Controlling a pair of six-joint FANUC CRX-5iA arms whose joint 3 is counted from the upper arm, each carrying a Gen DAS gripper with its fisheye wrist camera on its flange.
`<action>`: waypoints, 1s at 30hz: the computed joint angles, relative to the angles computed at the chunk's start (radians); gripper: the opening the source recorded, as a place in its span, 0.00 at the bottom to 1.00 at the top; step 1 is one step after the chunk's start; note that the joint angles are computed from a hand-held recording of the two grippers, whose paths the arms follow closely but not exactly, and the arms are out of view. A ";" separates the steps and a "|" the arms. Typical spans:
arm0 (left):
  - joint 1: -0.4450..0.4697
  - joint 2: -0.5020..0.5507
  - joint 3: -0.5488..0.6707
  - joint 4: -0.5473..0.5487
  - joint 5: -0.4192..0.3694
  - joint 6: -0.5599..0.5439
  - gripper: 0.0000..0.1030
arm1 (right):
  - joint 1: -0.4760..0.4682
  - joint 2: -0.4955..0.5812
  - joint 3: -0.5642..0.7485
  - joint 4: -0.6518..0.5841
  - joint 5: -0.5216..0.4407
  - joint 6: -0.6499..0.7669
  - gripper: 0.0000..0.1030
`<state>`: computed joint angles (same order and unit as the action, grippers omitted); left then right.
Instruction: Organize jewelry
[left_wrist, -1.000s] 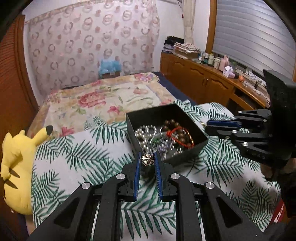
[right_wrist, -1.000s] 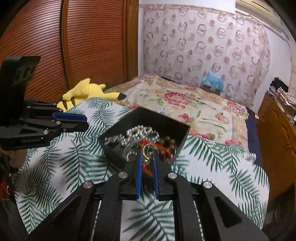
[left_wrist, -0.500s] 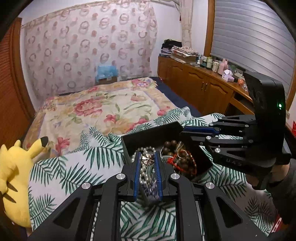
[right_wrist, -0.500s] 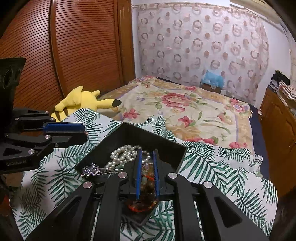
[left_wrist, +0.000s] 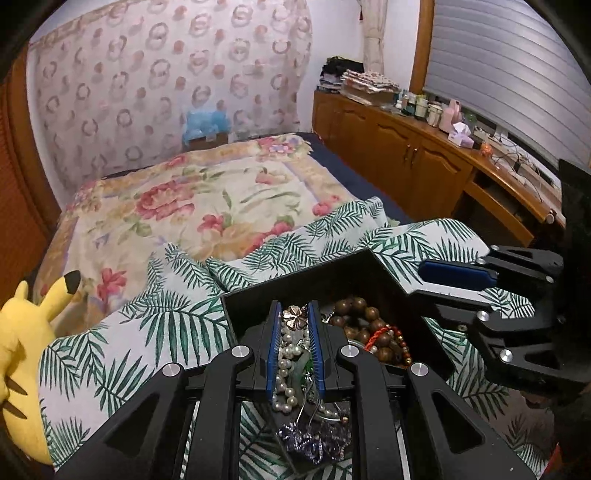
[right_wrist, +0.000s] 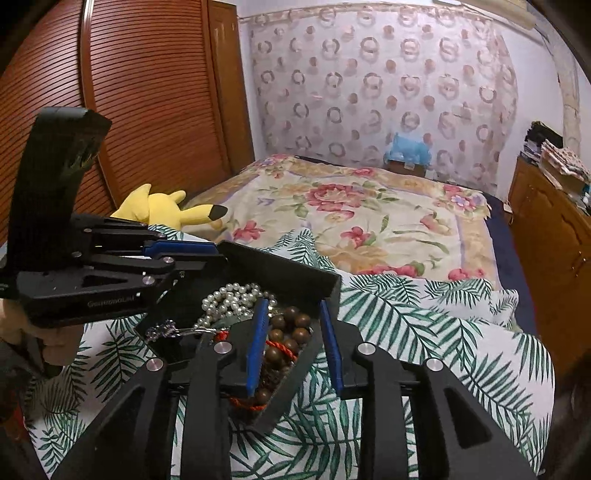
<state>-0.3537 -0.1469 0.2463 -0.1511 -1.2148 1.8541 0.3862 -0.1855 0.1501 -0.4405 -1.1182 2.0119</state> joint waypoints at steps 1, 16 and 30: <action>-0.003 0.004 0.006 -0.009 -0.009 0.010 0.21 | -0.003 -0.002 -0.004 0.000 0.002 -0.003 0.33; -0.114 -0.064 0.023 -0.204 -0.116 0.212 0.84 | 0.041 -0.117 -0.131 0.128 0.126 -0.156 0.85; -0.339 -0.122 0.027 -0.412 -0.258 0.411 0.92 | 0.124 -0.272 -0.282 0.281 0.181 -0.347 0.97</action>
<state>-0.6928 -0.2693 0.2732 -0.5631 -1.4729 2.2648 0.5100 -0.4578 -0.1319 -0.1594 -0.9369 1.6653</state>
